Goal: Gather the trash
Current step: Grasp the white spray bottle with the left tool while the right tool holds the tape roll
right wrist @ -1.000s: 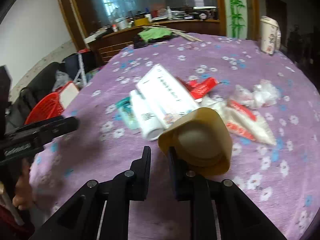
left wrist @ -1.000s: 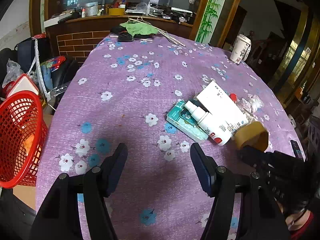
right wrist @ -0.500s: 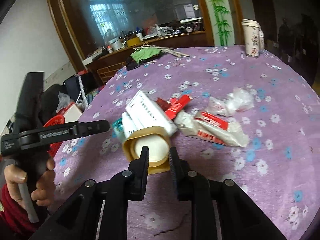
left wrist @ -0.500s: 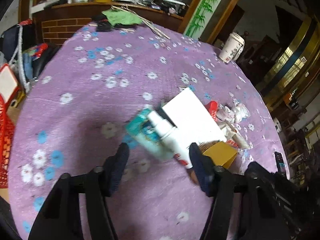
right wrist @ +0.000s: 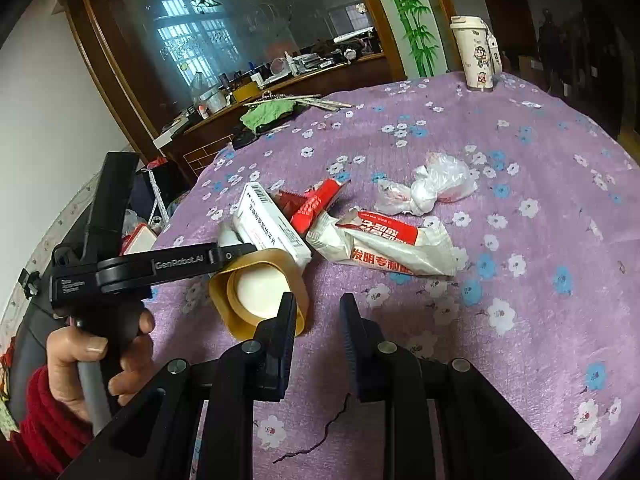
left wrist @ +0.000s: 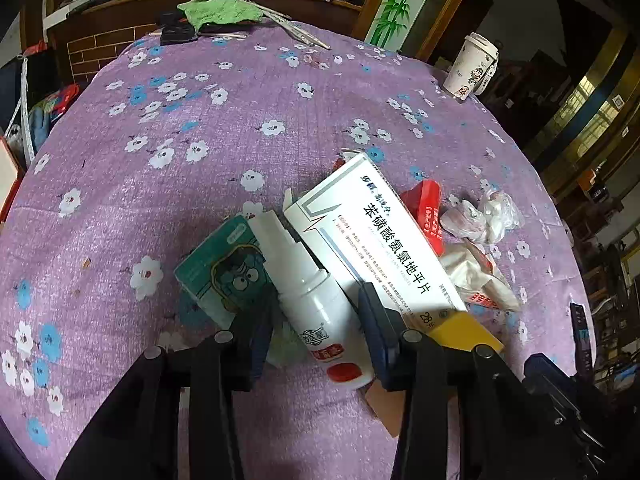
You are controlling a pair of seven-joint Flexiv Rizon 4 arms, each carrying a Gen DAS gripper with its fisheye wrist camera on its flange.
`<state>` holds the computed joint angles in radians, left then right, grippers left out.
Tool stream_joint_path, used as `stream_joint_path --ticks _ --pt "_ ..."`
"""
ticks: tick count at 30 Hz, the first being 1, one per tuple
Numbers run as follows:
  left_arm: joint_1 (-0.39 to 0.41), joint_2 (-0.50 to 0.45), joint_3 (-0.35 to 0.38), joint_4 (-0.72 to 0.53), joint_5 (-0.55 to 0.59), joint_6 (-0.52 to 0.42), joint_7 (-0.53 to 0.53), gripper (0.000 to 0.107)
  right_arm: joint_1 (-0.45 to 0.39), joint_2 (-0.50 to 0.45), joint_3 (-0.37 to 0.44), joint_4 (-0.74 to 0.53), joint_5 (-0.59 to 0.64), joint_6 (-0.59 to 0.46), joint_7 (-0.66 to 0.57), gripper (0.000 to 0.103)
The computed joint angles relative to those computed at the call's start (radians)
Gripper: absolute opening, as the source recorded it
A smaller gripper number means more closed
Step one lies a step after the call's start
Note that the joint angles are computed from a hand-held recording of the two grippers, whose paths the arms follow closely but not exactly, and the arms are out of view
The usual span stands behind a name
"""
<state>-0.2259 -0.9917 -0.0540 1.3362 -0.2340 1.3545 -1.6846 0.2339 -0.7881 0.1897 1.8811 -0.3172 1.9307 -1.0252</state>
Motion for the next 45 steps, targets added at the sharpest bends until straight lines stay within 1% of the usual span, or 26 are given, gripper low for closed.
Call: stream_joint_path --ticks 2,4,5,8,11,14,18,22,25,27,28,29,30,33,35,37,39,45 --pt "0.005 0.005 -0.008 0.017 0.010 0.027 0.017 0.037 -0.011 -0.005 0.013 -0.003 -0.011 -0.004 -0.002 0.024" --pt "0.011 0.011 -0.017 0.041 0.021 0.062 0.040 0.029 -0.012 -0.011 0.017 -0.012 -0.017 -0.017 -0.001 0.024" --pt "0.008 0.013 -0.012 0.046 0.023 0.069 0.046 0.029 -0.019 -0.017 0.026 -0.021 -0.024 -0.028 0.001 0.024" --pt "0.026 0.030 -0.032 0.097 0.024 0.121 0.072 0.029 -0.037 -0.034 0.051 -0.044 -0.042 -0.056 0.003 0.024" --pt "0.023 0.041 -0.023 0.120 0.026 0.140 0.091 0.029 -0.007 -0.039 0.030 -0.055 -0.036 -0.073 -0.007 0.024" --pt "-0.001 0.033 0.011 0.108 0.021 0.136 0.085 0.029 0.035 -0.045 -0.006 -0.072 -0.017 -0.097 -0.013 0.024" --pt "-0.028 0.020 0.049 0.083 0.030 0.125 0.079 0.029 0.083 -0.051 -0.052 -0.098 0.011 -0.125 -0.023 0.027" --pt "-0.022 0.014 0.039 0.093 0.037 0.168 0.085 0.029 0.083 -0.056 -0.041 -0.118 0.019 -0.145 -0.039 0.027" --pt "-0.041 0.015 0.065 0.098 0.039 0.184 0.079 0.029 0.110 -0.062 -0.065 -0.142 0.029 -0.163 -0.043 0.027" --pt "-0.028 0.023 0.045 0.115 0.041 0.199 0.089 0.029 0.117 -0.070 -0.069 -0.162 0.036 -0.198 -0.038 0.027" --pt "-0.021 0.029 0.034 0.127 0.040 0.209 0.094 0.029 0.102 -0.079 -0.049 -0.177 0.036 -0.219 -0.036 0.027" --pt "-0.014 0.034 0.024 0.140 0.040 0.220 0.099 0.029 0.083 -0.087 -0.022 -0.189 0.036 -0.236 -0.037 0.023" --pt "-0.012 0.039 0.021 0.149 0.038 0.228 0.101 0.029 0.081 -0.090 -0.017 -0.193 0.038 -0.246 -0.038 0.017" --pt "0.010 0.060 -0.010 0.196 0.036 0.271 0.114 0.029 0.100 -0.082 -0.041 -0.177 0.056 -0.227 -0.038 0.010" --pt "0.027 0.074 -0.035 0.228 0.035 0.309 0.123 0.029 0.101 -0.073 -0.045 -0.161 0.063 -0.207 -0.042 0.010" --pt "0.022 0.084 -0.031 0.251 0.031 0.336 0.125 0.029 0.115 -0.062 -0.062 -0.143 0.073 -0.187 -0.041 0.010" --pt "0.008 0.093 -0.015 0.268 0.025 0.357 0.124 0.029 0.111 -0.055 -0.057 -0.131 0.076 -0.174 -0.043 0.010" --pt "0.002 0.121 -0.011 0.334 0.023 0.430 0.132 0.029 0.129 -0.032 -0.071 -0.093 0.090 -0.135 -0.039 0.010"
